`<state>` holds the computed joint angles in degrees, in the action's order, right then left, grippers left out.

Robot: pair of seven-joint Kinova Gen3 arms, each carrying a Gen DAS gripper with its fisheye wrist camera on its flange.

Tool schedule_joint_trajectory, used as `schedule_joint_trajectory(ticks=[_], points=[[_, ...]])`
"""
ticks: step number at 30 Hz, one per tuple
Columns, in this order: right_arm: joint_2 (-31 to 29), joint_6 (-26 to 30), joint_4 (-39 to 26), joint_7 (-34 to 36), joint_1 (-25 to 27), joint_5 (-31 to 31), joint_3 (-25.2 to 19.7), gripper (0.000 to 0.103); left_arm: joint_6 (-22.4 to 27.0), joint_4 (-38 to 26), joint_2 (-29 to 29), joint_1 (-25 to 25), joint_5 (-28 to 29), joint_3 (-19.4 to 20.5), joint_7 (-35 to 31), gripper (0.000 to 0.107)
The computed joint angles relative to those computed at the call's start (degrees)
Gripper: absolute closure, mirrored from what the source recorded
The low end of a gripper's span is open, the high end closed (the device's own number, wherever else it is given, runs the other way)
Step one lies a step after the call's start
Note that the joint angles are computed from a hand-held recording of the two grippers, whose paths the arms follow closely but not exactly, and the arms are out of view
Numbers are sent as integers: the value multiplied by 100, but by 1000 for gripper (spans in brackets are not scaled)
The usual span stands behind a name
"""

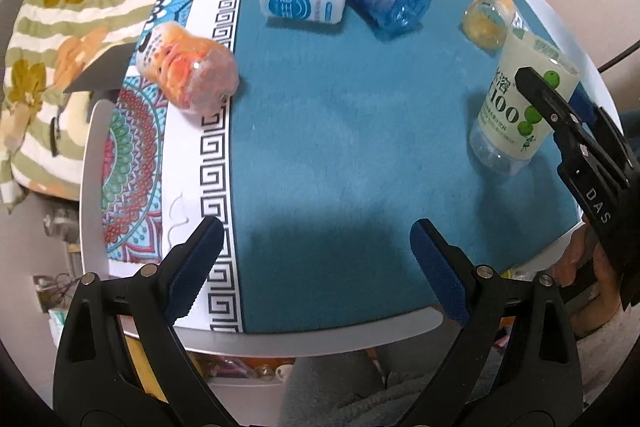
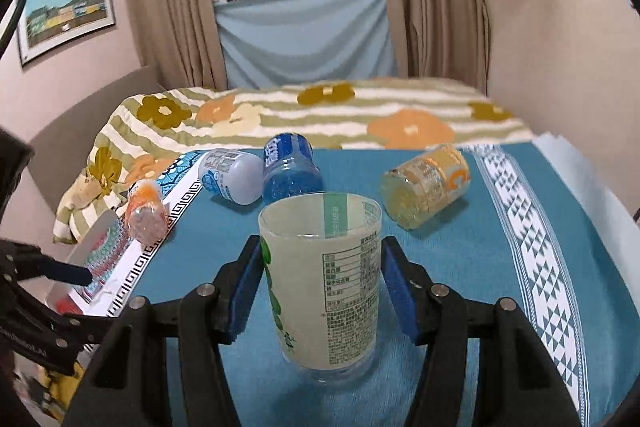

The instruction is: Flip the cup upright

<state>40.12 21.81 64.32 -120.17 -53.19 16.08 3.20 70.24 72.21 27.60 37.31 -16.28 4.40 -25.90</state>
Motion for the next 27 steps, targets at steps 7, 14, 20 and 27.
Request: schedule_joint_trajectory(ticks=[7,14,20,27], points=[[-252,-295,584,-261,-402,302,370,48,-53,64,10,84,20,37,60,8],[-369,-349,819,-400,-472,405,391,45,4,29,-2,221,-78,18,212,8],[-362,-263,775,-390,-404,387,277,38,69,46,-37,279,-149,20,311,8],[-390,-341,841,-421,-342,388,185,16,134,89,-113,360,-256,23,507,8]])
